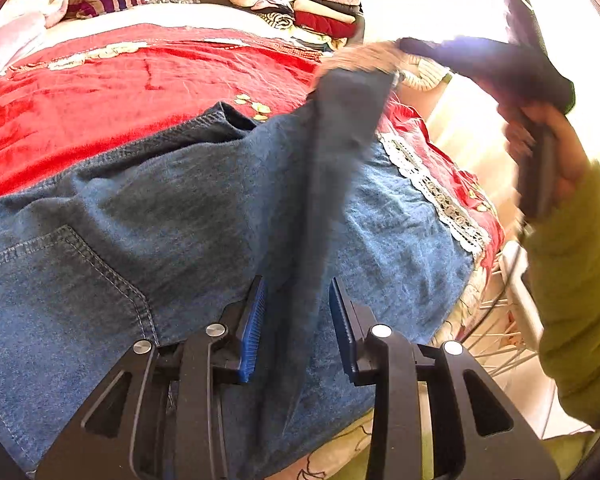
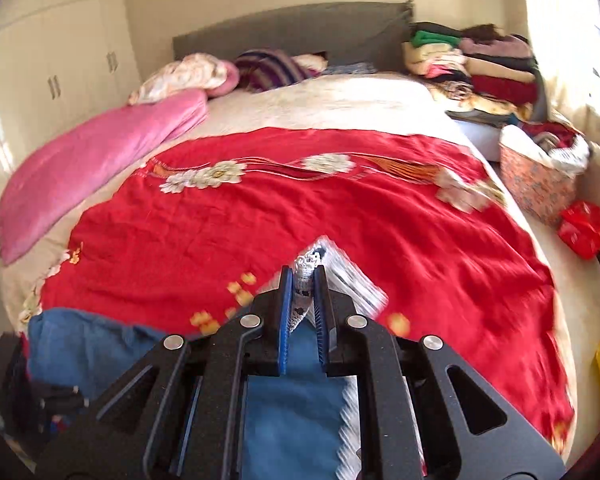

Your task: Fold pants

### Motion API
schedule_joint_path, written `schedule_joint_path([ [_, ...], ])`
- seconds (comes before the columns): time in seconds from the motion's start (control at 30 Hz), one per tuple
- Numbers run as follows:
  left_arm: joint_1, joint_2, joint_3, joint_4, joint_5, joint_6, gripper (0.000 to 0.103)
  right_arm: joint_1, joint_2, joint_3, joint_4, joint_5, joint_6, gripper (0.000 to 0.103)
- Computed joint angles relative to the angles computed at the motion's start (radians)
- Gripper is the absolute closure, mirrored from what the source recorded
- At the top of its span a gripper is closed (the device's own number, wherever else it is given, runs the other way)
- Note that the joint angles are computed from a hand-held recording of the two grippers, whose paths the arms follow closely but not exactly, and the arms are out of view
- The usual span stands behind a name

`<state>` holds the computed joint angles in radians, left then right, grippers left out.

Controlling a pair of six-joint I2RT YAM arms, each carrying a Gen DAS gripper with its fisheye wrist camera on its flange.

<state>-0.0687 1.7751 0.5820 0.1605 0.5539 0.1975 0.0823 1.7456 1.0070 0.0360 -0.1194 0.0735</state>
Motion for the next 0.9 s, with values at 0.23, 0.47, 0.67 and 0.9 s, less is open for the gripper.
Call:
schedule_joint_path([
  [0.23, -0.01, -0.137, -0.109, 0.073, -0.075, 0.072, 0.102, -0.163, -0.225, -0.316, 0.04, -0.146, 0.031, 0.097],
  [0.47, -0.036, -0.255, -0.203, 0.062, -0.125, 0.175, 0.102, -0.217, -0.361, -0.505, 0.004, -0.193, 0.008, 0.097],
  [0.67, -0.043, -0.22, -0.221, 0.061, -0.126, 0.205, 0.102, -0.277, -0.387, -0.61, 0.004, -0.23, -0.025, 0.097],
  [0.9, -0.062, -0.221, -0.231, 0.059, -0.128, 0.207, 0.101, -0.321, -0.423, -0.659, -0.009, -0.254, -0.058, 0.097],
])
